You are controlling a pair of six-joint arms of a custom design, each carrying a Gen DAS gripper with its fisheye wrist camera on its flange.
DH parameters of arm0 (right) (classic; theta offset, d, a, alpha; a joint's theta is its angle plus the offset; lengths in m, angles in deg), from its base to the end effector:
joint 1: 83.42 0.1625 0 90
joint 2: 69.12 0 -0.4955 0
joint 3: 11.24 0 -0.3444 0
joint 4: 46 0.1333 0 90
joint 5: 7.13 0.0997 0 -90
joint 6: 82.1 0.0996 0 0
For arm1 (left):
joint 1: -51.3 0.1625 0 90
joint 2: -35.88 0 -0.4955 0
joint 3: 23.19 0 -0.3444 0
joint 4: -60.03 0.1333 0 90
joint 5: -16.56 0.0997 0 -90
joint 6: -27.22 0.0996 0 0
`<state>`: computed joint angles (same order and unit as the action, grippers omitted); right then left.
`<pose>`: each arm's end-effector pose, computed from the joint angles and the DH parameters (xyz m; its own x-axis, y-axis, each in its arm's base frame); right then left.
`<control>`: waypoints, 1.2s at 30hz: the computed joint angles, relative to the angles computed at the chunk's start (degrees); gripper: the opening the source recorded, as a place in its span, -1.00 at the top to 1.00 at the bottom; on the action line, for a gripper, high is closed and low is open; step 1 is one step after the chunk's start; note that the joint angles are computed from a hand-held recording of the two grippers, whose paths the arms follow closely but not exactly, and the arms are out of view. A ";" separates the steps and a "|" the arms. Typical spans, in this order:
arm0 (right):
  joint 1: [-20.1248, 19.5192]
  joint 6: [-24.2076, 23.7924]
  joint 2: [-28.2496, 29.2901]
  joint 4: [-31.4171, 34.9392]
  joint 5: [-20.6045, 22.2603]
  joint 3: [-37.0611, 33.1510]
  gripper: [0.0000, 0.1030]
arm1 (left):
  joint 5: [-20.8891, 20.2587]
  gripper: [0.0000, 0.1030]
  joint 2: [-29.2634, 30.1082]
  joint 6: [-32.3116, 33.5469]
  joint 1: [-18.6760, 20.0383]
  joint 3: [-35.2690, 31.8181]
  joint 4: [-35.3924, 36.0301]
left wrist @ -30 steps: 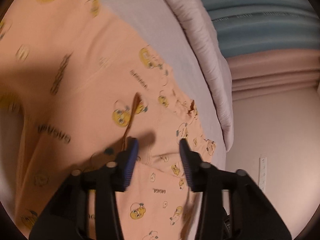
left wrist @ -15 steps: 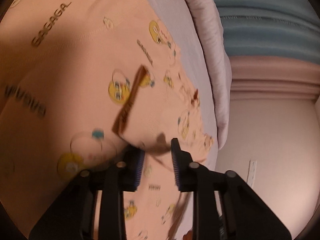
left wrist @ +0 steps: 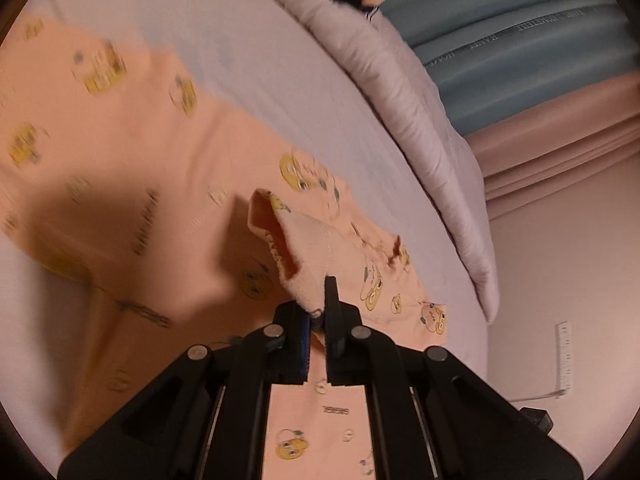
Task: Fold small clothes
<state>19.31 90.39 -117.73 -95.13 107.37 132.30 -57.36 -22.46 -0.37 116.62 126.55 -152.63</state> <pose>0.1536 -0.2623 0.0566 -0.9225 -0.0106 0.3859 -0.2810 0.7039 -0.6523 -0.0152 -0.4184 0.2099 -0.9923 -0.1199 0.0305 -0.1158 0.8137 -0.5696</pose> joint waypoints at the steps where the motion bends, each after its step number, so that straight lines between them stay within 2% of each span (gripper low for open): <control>1: -0.24 0.22 0.44 0.26 -0.10 -0.21 -0.33 | 0.71 0.92 -0.15 0.28 -0.20 0.38 -0.63; 3: -0.86 0.88 1.63 1.93 -0.13 -1.21 -0.33 | 1.35 0.91 -0.51 0.73 -0.18 0.03 1.19; 4: -0.87 1.12 2.01 2.61 0.04 -1.61 -0.33 | 2.97 0.91 -0.44 -0.05 -0.46 0.06 2.20; 5: -0.70 1.39 2.22 3.21 0.43 -1.99 -0.33 | 3.46 0.90 -0.50 0.23 -0.28 0.46 1.83; 7: 0.04 1.47 2.07 3.70 1.16 -2.62 -0.33 | 7.12 0.89 -0.11 0.30 -0.97 1.68 0.07; 10: 0.90 1.03 0.86 4.63 1.28 -3.67 -0.33 | 8.79 0.81 -1.14 0.51 -0.10 1.45 1.16; 11: 1.02 0.81 0.59 4.75 1.52 -4.02 -0.33 | 8.08 0.76 -1.73 0.92 0.65 1.33 1.50; 13: 1.18 0.60 0.44 5.03 1.48 -4.88 -0.33 | 6.32 0.37 -3.87 1.40 2.30 -0.30 7.64; 16: 1.10 0.85 1.60 6.53 0.60 -6.54 -0.33 | 4.19 0.20 -6.89 2.01 3.41 -0.36 11.45; 18: 1.79 0.96 3.38 7.97 1.52 -7.89 -0.33 | 2.55 0.00 -10.02 2.39 4.41 0.20 13.86; 19: 1.94 0.74 3.83 8.44 1.61 -8.21 -0.33 | 1.29 0.00 -11.50 3.16 5.20 0.86 13.37; 20: 2.17 0.39 4.38 8.47 1.79 -8.27 -0.33 | 1.68 -0.02 -13.05 3.57 5.42 1.32 13.82; 23: 3.75 -0.34 5.50 8.45 3.27 -8.32 -0.33 | 5.44 -0.05 -16.86 2.93 6.30 2.01 14.86; 25: 4.14 -0.24 5.37 9.16 3.35 -8.31 -0.33 | 3.88 -0.05 -18.49 1.80 9.60 1.61 14.49; 28: 4.83 0.31 5.06 10.13 3.47 -8.24 -0.33 | -1.80 -0.05 -19.63 -0.10 17.75 0.33 10.84; 32: 6.17 0.84 4.89 11.30 4.05 -8.68 -0.33 | -9.34 -0.05 -19.07 -2.69 26.64 -1.92 4.43; 35: 7.59 1.08 5.08 12.03 4.70 -9.14 -0.33 | -6.88 -0.05 -20.04 -3.50 27.91 -4.09 3.82; 36: 8.11 1.19 5.18 12.37 4.99 -9.40 -0.33 | -7.39 -0.05 -19.91 -3.80 28.85 -4.91 3.64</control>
<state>27.42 91.58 -112.55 -82.76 112.36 122.90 -64.75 -42.37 -4.17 145.47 121.64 -148.99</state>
